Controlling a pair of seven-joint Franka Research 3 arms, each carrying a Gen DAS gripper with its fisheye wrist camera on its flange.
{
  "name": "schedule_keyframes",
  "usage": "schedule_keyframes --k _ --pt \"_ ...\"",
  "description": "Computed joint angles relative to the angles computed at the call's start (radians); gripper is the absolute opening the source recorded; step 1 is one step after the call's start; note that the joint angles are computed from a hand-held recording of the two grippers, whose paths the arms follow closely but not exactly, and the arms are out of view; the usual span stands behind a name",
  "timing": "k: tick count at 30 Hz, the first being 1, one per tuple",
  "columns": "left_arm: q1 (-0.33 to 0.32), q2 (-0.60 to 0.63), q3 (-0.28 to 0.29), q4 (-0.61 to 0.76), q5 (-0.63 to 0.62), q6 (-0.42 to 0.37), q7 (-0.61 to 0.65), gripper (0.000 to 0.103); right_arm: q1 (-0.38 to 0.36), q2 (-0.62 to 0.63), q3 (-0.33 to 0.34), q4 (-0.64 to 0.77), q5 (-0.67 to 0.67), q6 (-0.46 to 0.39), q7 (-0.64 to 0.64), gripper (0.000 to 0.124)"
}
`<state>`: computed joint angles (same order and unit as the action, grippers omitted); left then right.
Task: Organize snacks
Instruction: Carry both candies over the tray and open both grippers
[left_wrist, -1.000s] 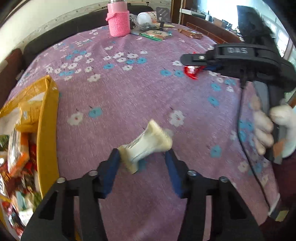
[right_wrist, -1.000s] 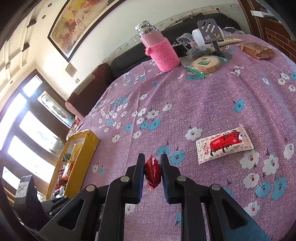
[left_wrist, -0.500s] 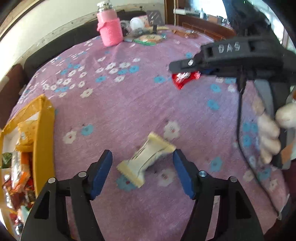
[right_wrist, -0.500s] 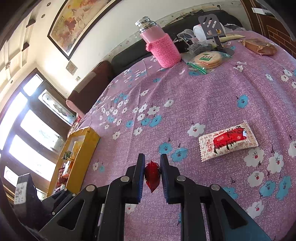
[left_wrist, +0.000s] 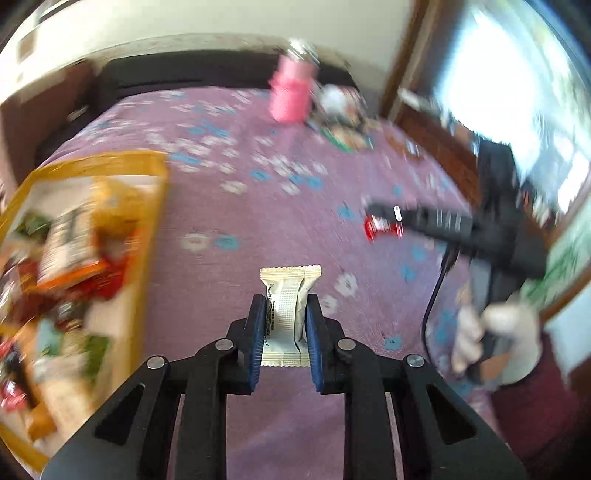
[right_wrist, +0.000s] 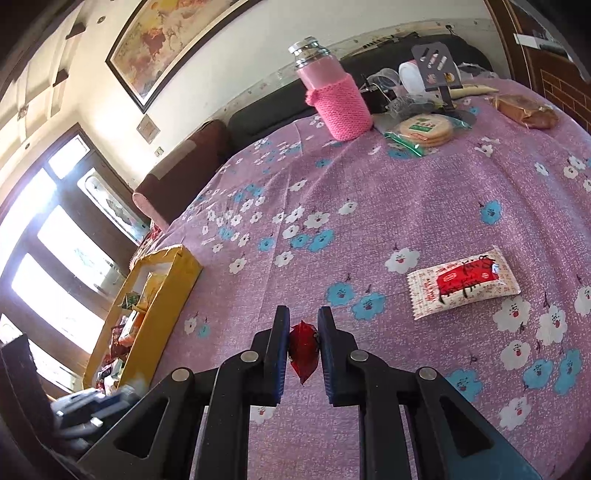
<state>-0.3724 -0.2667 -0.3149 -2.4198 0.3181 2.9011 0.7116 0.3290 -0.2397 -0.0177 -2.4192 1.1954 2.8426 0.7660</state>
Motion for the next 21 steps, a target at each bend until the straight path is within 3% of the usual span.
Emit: schedule_keyframes --k 3,10,18,21 --pt "0.031 -0.151 0.015 -0.112 -0.001 0.0 -0.047 0.018 0.003 -0.017 0.021 -0.013 -0.048 -0.006 0.047 0.014" --pt "0.122 -0.444 0.044 -0.305 0.01 -0.123 -0.121 0.018 0.092 -0.075 0.063 0.015 -0.083 -0.078 0.115 0.014" --pt "0.193 -0.489 0.043 -0.38 0.018 -0.149 -0.189 0.021 0.181 0.106 0.164 0.221 -0.285 -0.153 0.285 0.013" --pt "0.197 -0.51 0.063 -0.409 0.019 -0.115 -0.194 0.046 0.182 0.239 0.198 0.364 -0.495 -0.186 0.462 0.013"
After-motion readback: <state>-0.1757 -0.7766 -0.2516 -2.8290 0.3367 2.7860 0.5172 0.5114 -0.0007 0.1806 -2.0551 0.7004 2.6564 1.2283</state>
